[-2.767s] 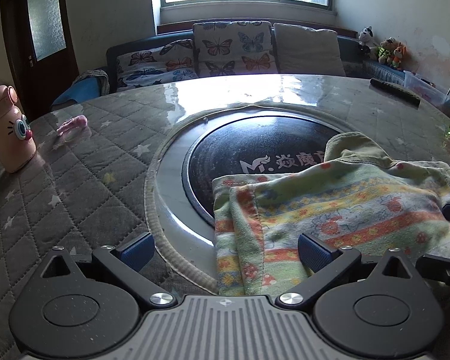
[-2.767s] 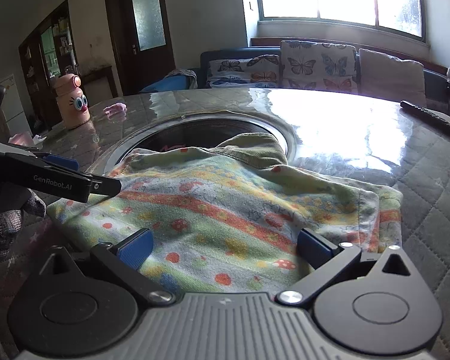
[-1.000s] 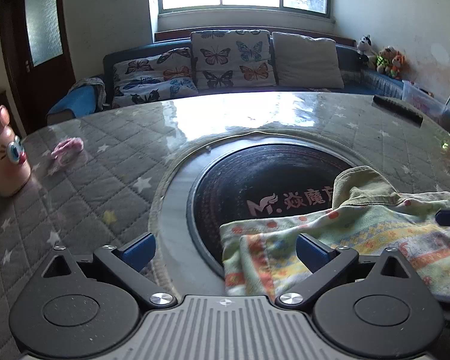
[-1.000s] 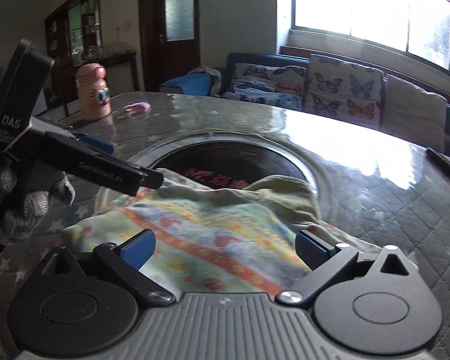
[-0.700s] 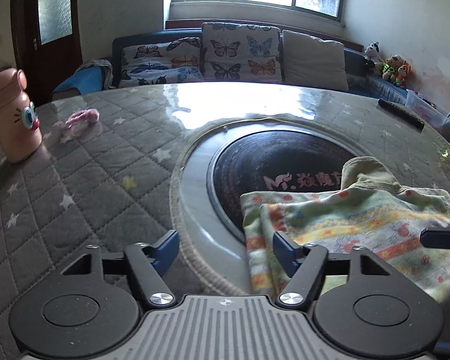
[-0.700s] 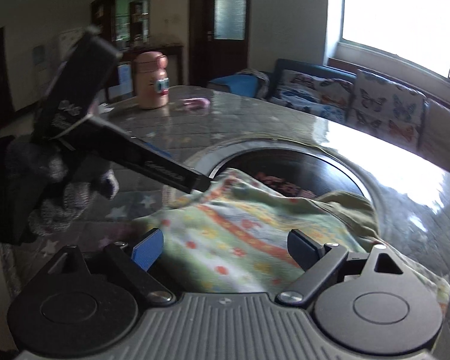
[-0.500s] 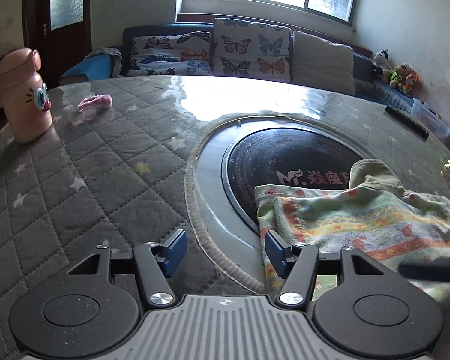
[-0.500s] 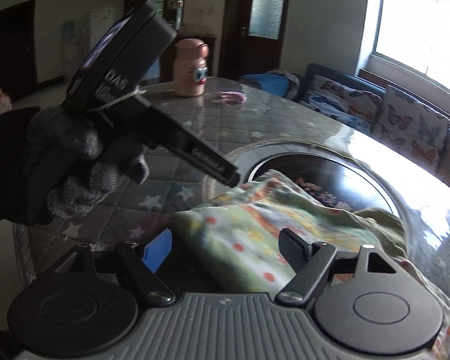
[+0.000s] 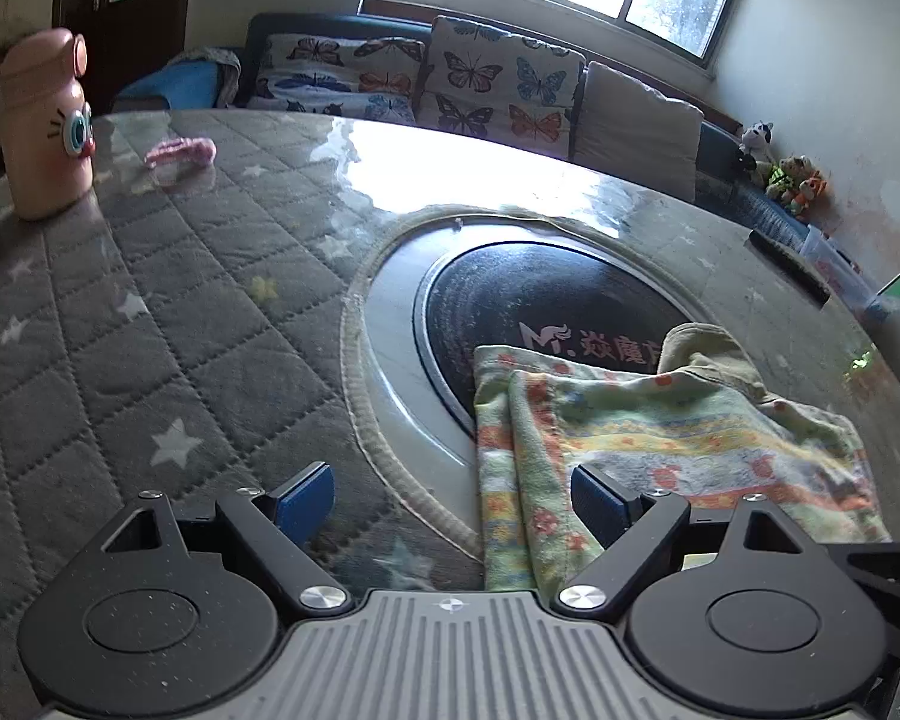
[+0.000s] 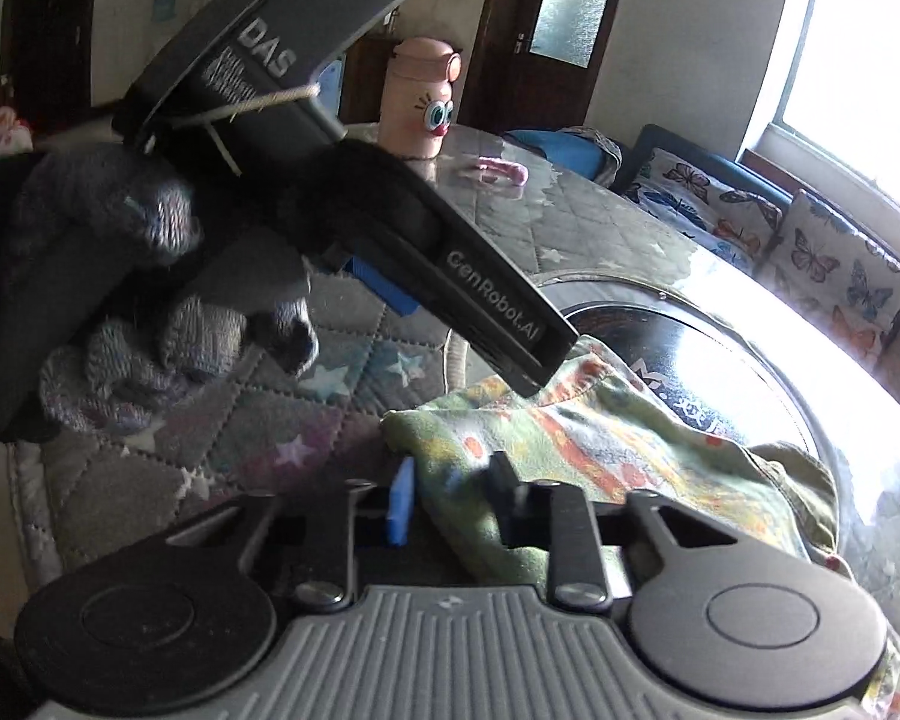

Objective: Fold clothes
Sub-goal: 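Grasp the folded shirt's side edge with the left gripper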

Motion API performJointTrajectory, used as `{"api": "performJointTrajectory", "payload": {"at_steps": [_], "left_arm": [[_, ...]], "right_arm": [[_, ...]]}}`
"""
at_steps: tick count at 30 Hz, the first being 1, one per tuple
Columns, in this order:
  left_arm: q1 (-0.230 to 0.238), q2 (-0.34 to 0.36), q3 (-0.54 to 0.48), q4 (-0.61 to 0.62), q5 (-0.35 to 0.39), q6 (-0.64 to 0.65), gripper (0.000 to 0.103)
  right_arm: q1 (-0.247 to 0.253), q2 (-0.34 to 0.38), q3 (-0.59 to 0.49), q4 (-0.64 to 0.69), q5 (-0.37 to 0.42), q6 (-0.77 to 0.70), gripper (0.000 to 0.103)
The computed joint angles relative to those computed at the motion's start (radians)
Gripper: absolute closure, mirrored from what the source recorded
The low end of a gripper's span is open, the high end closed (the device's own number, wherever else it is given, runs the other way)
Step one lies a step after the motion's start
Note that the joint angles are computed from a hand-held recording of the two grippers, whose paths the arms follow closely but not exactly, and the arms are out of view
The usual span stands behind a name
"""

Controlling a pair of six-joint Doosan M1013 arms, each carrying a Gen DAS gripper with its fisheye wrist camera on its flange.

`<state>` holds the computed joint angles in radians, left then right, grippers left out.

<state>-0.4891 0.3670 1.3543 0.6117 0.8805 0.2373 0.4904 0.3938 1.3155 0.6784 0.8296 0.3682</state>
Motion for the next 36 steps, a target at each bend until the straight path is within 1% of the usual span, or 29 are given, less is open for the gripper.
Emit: {"api": "performJointTrajectory", "payload": {"at_steps": [1,5,10,11,13,15,16,17,18,19,20,21,26,28,30,32,33,34,36], "left_arm": [[0.001,-0.001,0.001,-0.008,-0.005,-0.003,0.015],[0.008,-0.004,-0.001,-0.042,-0.031,-0.027,0.015],[0.026,-0.011,0.007,-0.129,-0.119,-0.043,0.017],[0.029,-0.011,0.009,-0.148,-0.14,-0.042,0.021],[0.033,-0.009,0.01,-0.18,-0.174,-0.043,0.027],[0.04,-0.006,0.013,-0.233,-0.212,-0.024,0.044],[0.043,-0.005,0.014,-0.256,-0.228,-0.015,0.046],[0.043,-0.003,0.014,-0.266,-0.237,-0.011,0.054],[0.043,0.0,0.012,-0.274,-0.24,-0.004,0.066],[0.043,0.002,0.01,-0.278,-0.239,-0.001,0.07],[0.042,0.004,0.007,-0.274,-0.235,-0.003,0.078],[0.041,0.005,0.005,-0.271,-0.23,-0.005,0.082],[0.038,0.006,0.004,-0.259,-0.223,-0.008,0.083],[0.036,0.008,0.001,-0.251,-0.216,-0.008,0.083],[0.033,0.011,-0.003,-0.24,-0.208,-0.009,0.083],[0.032,0.012,-0.004,-0.235,-0.204,-0.011,0.083],[0.031,0.012,-0.005,-0.234,-0.201,-0.012,0.083],[0.031,0.013,-0.007,-0.232,-0.198,-0.012,0.083],[0.029,0.015,-0.011,-0.226,-0.191,-0.012,0.083]], "right_arm": [[-0.004,0.0,-0.002,0.012,0.007,0.001,0.088],[-0.013,-0.008,0.006,0.065,0.0,-0.004,0.093],[-0.032,-0.019,0.011,0.131,-0.014,-0.01,0.095],[-0.036,-0.02,0.011,0.141,-0.013,-0.012,0.095],[-0.045,-0.022,0.012,0.161,-0.007,-0.013,0.095],[-0.053,-0.025,0.017,0.179,-0.002,-0.02,0.096],[-0.057,-0.027,0.02,0.187,0.001,-0.024,0.096],[-0.061,-0.026,0.019,0.196,0.009,-0.028,0.096],[-0.065,-0.025,0.018,0.205,0.019,-0.031,0.096],[-0.069,-0.024,0.017,0.214,0.029,-0.034,0.096],[-0.074,-0.023,0.016,0.222,0.038,-0.037,0.096],[-0.078,-0.022,0.014,0.229,0.048,-0.035,0.095],[-0.104,-0.021,0.011,0.248,0.051,0.014,0.086],[-0.114,-0.024,0.018,0.215,-0.001,0.07,0.08],[-0.122,-0.025,0.021,0.177,-0.044,0.125,0.079],[-0.131,-0.018,0.014,0.111,-0.09,0.214,0.074],[-0.135,-0.012,0.009,0.067,-0.117,0.269,0.065],[-0.139,-0.006,0.003,0.018,-0.142,0.328,0.06],[-0.148,0.004,-0.004,-0.059,-0.187,0.425,0.06]]}}
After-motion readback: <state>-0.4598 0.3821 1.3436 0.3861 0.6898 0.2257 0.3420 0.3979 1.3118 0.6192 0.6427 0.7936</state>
